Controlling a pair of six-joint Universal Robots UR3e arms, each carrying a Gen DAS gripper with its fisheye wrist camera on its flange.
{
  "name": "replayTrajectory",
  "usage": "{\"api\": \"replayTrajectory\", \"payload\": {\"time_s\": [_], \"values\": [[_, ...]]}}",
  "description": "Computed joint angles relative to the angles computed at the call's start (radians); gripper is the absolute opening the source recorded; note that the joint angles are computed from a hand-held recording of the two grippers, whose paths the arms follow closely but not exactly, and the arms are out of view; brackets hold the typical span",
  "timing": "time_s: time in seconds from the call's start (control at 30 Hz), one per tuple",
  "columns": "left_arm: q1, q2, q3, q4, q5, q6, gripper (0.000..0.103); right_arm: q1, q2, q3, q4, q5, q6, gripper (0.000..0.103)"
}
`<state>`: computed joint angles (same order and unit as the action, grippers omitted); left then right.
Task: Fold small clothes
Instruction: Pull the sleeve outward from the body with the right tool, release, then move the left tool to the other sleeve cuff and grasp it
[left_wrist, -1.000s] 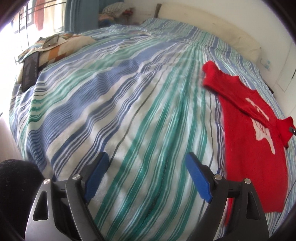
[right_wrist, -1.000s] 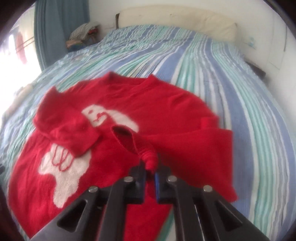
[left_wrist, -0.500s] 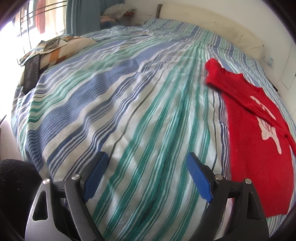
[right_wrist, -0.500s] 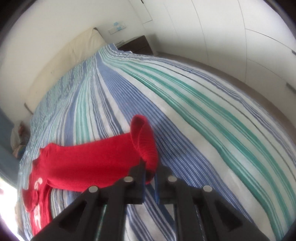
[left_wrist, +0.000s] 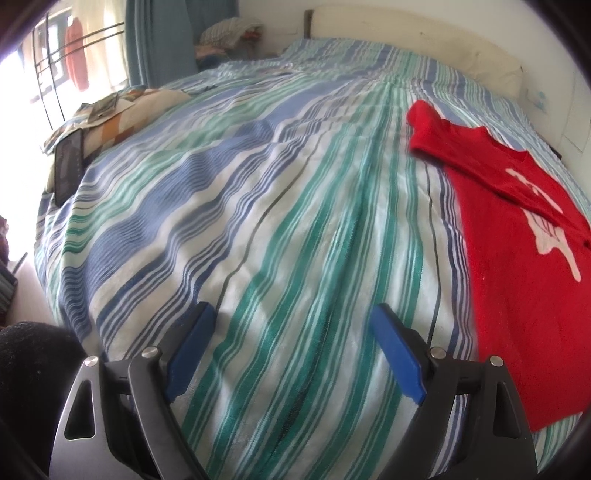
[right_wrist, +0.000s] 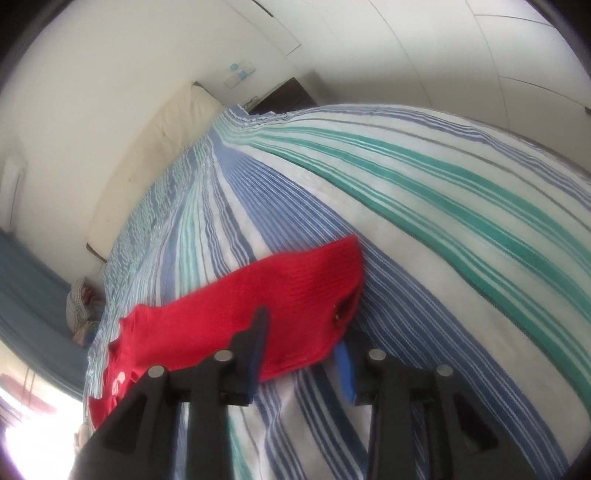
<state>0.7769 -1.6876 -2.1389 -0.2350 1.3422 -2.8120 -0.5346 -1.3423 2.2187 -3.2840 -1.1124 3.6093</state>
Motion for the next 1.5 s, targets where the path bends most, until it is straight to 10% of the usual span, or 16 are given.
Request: {"api": "replayTrajectory", "payload": {"time_s": [0.07, 0.6, 0.83, 0.97, 1.2, 1.4, 1.5], "values": [[-0.007, -0.005, -0.002, 0.012, 0.011, 0.003, 0.089, 0.019, -0.021, -0.005, 0.048, -0.074, 0.0, 0.004], [-0.051, -0.032, -0.003, 0.044, 0.064, 0.019, 0.1, -0.017, -0.087, 0.082, 0.037, -0.114, -0.005, 0.005], [-0.059, -0.04, 0.017, 0.011, 0.082, 0.016, 0.102, 0.125, -0.191, 0.063, 0.166, -0.461, 0.029, 0.024], [-0.078, -0.057, 0.03, 0.007, 0.113, 0.011, 0.103, 0.187, -0.332, 0.149, 0.136, -0.663, 0.119, 0.071], [-0.1, -0.078, 0.008, 0.079, 0.152, 0.025, 0.103, 0.354, -0.59, 0.222, 0.142, -0.749, 0.069, 0.084], [-0.06, -0.075, 0.017, 0.036, 0.083, 0.051, 0.103, 0.801, -0.298, 0.152, -0.083, -1.06, 0.014, 0.085], [-0.049, -0.019, 0.052, -0.087, 0.079, 0.094, 0.102, 0.875, -0.193, 0.097, -0.11, -1.045, -0.014, 0.085]]}}
